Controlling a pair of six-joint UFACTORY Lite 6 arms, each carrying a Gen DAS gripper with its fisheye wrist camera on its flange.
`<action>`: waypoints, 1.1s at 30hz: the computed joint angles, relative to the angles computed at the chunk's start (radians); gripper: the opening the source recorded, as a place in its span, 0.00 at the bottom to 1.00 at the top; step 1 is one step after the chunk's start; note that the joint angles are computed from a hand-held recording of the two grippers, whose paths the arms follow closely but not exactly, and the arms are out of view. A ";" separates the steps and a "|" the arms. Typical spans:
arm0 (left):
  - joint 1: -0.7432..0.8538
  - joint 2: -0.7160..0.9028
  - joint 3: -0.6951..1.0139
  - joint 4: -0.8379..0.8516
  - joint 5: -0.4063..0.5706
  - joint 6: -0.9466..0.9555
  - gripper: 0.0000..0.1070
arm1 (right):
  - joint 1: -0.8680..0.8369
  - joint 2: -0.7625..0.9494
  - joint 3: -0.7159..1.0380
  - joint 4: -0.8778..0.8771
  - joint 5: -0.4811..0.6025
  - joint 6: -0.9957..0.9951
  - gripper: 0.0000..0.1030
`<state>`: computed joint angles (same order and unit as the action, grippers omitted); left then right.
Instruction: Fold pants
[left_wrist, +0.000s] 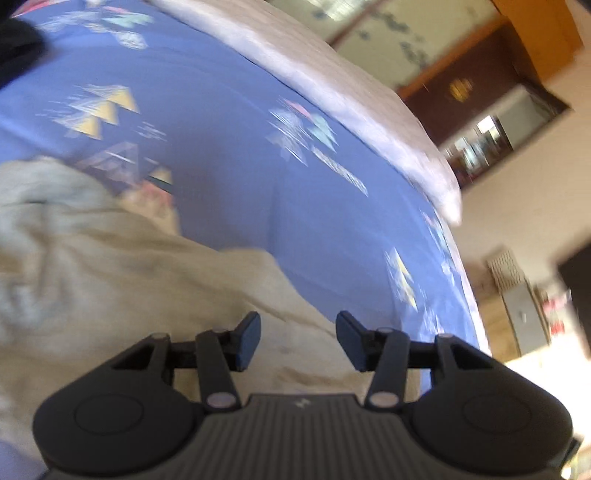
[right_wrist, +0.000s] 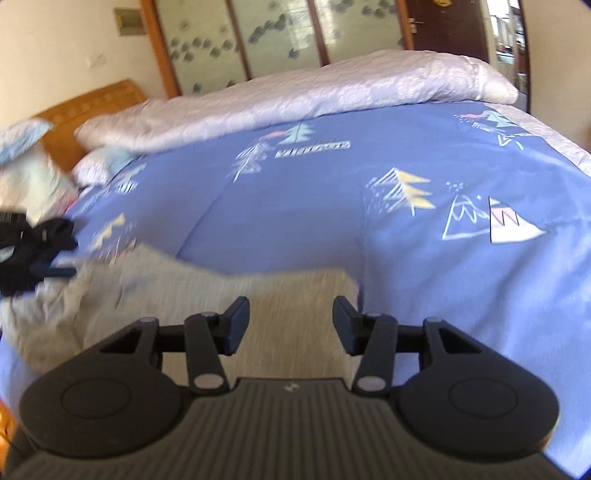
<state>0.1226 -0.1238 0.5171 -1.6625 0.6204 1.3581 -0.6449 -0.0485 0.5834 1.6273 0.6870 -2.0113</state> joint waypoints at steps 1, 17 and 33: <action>-0.055 0.036 0.009 -0.049 -0.022 0.044 0.43 | 0.017 0.035 0.024 0.027 0.002 -0.002 0.51; -0.081 0.045 -0.075 -0.145 -0.105 0.212 0.49 | 0.015 0.296 0.194 -0.030 -0.039 0.082 0.50; 0.974 0.064 -0.026 0.336 0.289 0.138 0.51 | -0.275 0.307 0.196 -0.288 0.212 0.373 0.50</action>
